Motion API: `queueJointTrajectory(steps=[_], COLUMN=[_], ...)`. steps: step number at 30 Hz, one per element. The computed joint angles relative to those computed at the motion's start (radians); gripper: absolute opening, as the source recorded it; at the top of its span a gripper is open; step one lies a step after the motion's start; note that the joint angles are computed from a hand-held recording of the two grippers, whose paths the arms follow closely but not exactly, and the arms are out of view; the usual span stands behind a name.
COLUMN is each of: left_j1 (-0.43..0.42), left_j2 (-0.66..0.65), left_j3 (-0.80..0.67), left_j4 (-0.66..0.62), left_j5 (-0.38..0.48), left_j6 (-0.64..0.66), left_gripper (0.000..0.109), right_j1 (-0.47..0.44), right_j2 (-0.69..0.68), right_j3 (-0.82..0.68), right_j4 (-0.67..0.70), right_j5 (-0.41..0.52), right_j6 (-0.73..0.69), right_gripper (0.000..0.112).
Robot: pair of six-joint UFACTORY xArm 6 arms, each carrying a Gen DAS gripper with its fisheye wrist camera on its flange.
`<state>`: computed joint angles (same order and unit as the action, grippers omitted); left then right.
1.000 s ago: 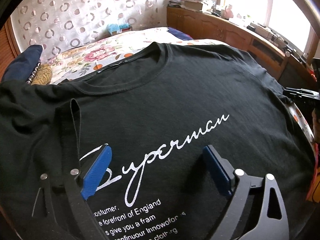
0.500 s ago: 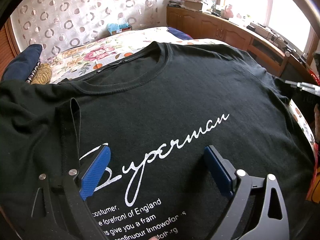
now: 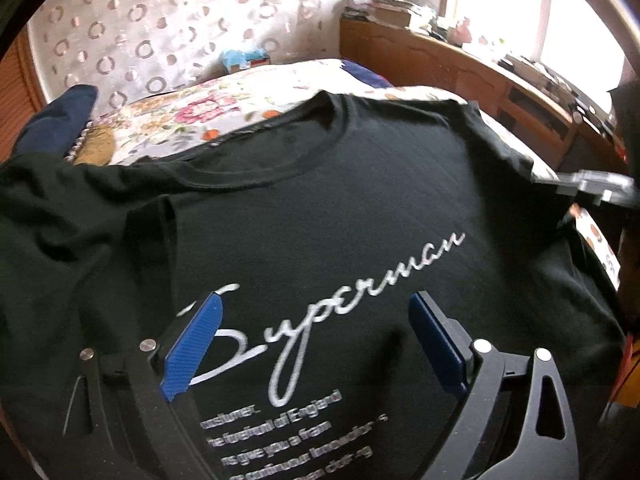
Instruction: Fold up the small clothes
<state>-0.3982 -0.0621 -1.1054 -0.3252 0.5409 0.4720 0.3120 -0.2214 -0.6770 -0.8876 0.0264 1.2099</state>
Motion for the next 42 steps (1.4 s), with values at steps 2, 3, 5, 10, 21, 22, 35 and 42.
queueJointTrajectory(steps=[2, 3, 5, 10, 21, 22, 35, 42], left_j1=[0.011, 0.018, 0.03, 0.052, 0.069, 0.071, 0.08, 0.087], left_j2=[-0.01, -0.017, -0.028, -0.05, -0.065, -0.064, -0.076, -0.073], left_j3=[0.005, 0.009, 0.011, 0.012, 0.022, 0.022, 0.035, 0.033], left_j4=[-0.011, -0.02, -0.038, -0.061, -0.083, -0.086, -0.084, -0.094], left_j5=[-0.009, -0.016, -0.022, -0.026, -0.048, -0.046, -0.035, -0.037], left_j6=[0.006, 0.008, 0.015, 0.01, 0.028, 0.03, 0.035, 0.037], left_gripper=[0.095, 0.095, 0.095, 0.095, 0.095, 0.095, 0.095, 0.095], right_j1=[0.006, 0.003, 0.003, 0.017, -0.06, -0.072, -0.153, -0.143], right_j2=[0.04, 0.053, 0.059, 0.041, -0.134, -0.132, 0.023, 0.02], right_j3=[-0.016, -0.02, -0.009, 0.006, 0.04, 0.043, 0.001, -0.014], right_j4=[-0.006, 0.008, 0.097, 0.244, -0.049, -0.048, 0.239, 0.243], right_j5=[-0.016, -0.021, -0.031, -0.033, 0.167, 0.172, 0.056, 0.009], right_j6=[0.014, -0.006, -0.099, -0.245, 0.019, 0.018, -0.196, -0.263], right_gripper=[0.006, 0.006, 0.006, 0.022, 0.034, 0.034, 0.028, 0.003])
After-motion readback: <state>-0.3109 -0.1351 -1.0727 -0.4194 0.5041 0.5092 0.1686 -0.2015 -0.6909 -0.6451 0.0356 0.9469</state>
